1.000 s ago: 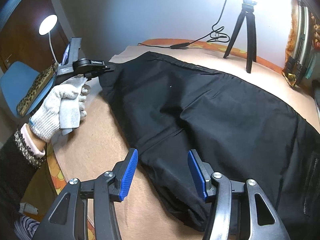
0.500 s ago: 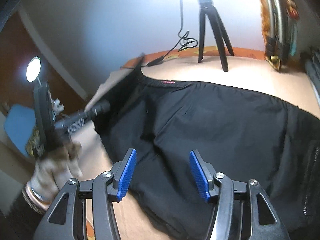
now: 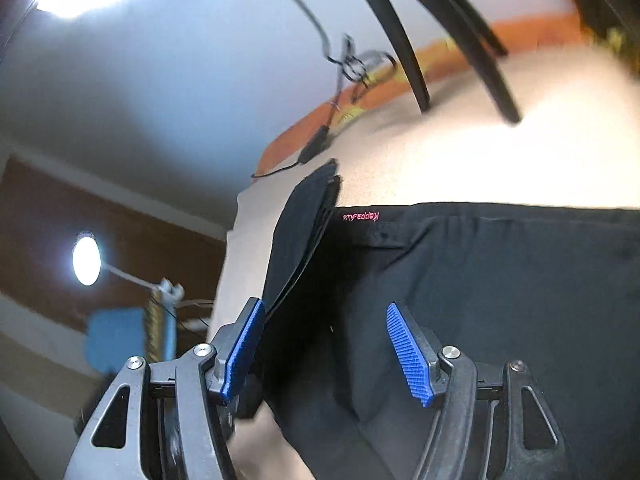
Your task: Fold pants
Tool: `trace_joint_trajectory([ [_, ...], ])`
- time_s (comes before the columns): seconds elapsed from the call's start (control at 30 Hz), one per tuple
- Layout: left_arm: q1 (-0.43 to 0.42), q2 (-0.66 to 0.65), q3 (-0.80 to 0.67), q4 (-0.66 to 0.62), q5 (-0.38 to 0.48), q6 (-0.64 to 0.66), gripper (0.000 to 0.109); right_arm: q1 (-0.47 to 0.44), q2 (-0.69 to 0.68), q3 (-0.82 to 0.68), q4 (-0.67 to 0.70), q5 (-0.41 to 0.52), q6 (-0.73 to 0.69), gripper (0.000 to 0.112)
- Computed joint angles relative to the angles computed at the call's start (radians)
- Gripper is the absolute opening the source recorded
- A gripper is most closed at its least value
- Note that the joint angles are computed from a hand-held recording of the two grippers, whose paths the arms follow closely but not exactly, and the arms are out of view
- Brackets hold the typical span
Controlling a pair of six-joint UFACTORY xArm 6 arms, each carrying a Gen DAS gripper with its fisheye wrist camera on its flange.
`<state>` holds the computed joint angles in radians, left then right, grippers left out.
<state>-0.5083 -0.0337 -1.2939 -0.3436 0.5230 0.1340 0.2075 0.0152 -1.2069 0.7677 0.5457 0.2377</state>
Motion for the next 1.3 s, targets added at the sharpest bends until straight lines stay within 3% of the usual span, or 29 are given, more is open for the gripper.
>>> trace_joint_trajectory([
  [0.17,-0.028,-0.003,0.009,0.046,0.004,-0.003,0.006,-0.007,0.064,-0.032,0.138,-0.062,-0.041,0.067],
  [0.23,-0.039,-0.006,0.013,0.052,0.012,0.000,0.006,-0.009,0.082,-0.053,0.106,-0.063,-0.022,0.062],
  [0.27,-0.045,-0.007,0.015,0.059,0.017,0.000,0.006,-0.009,0.088,-0.063,0.079,-0.057,-0.013,0.058],
  [0.33,-0.060,-0.015,0.025,0.105,0.023,-0.026,0.006,-0.005,0.088,-0.076,0.029,-0.031,-0.007,0.036],
  [0.53,-0.090,-0.028,0.026,0.178,0.053,-0.078,0.006,0.012,0.036,-0.082,-0.343,0.005,0.131,0.006],
  [0.77,-0.132,-0.069,0.041,0.222,0.062,-0.131,0.006,0.028,-0.046,-0.071,-0.557,0.050,0.216,0.003],
  [1.3,-0.257,-0.093,0.040,0.195,0.050,-0.238,0.006,0.001,-0.298,0.093,-0.747,0.125,0.306,0.002],
])
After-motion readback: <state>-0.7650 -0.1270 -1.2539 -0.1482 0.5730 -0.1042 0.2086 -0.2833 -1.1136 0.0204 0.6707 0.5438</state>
